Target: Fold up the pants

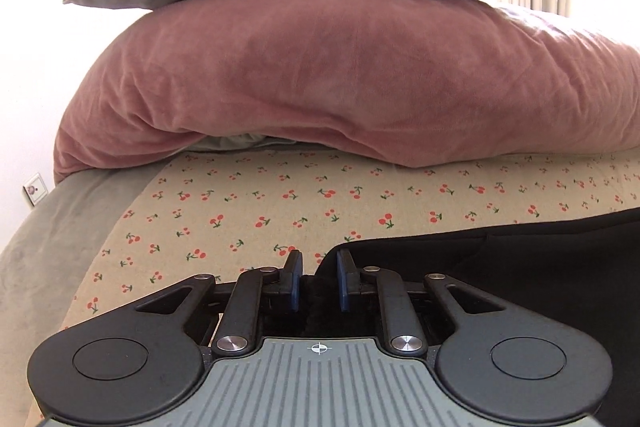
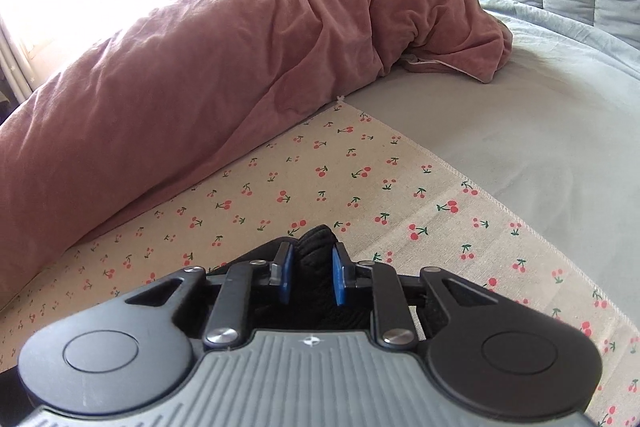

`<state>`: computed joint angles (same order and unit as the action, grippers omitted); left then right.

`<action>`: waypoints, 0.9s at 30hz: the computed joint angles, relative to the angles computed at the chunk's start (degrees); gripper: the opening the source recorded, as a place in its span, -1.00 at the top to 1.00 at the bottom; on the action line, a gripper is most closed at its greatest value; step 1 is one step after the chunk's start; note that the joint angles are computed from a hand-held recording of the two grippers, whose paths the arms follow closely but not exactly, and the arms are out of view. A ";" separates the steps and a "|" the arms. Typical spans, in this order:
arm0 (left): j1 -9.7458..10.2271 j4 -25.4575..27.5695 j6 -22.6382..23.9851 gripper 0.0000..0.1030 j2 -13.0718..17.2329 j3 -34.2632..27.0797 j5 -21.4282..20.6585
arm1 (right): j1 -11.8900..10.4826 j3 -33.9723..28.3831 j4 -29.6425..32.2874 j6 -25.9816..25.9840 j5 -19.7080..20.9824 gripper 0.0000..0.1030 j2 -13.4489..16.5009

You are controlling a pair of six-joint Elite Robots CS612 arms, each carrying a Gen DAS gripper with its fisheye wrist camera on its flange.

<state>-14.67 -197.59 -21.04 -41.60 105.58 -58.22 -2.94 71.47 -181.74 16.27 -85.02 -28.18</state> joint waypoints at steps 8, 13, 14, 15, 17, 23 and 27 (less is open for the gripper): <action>-1.27 -17.15 -1.27 0.71 -5.22 9.27 -1.58 | -2.76 15.69 -22.59 -2.38 7.22 0.93 -8.99; -3.06 -33.85 4.97 0.85 -4.84 20.54 -5.17 | -6.22 31.40 -31.84 -8.82 8.19 0.90 -12.48; -3.90 -33.88 5.87 0.87 -4.51 22.41 -5.08 | -7.15 33.82 -31.59 -8.10 8.69 0.90 -12.30; -4.60 -33.58 6.01 0.87 -4.14 23.98 -4.87 | -8.02 35.46 -31.77 -6.24 9.90 0.90 -12.05; -5.09 -34.25 5.24 0.85 -3.32 26.42 -6.52 | -9.94 38.66 -33.45 -2.45 14.37 0.89 -11.10; -4.02 -35.50 -1.77 0.67 -4.06 29.34 -12.19 | -8.87 41.49 -34.06 1.44 8.12 0.32 -11.29; -4.48 -35.11 -4.22 0.37 -4.90 31.16 -11.78 | -7.06 42.33 -36.12 4.19 4.31 -0.02 -12.44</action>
<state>-19.14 -232.70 -25.27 -46.50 136.75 -70.00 -10.00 113.80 -217.85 20.46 -80.71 -40.62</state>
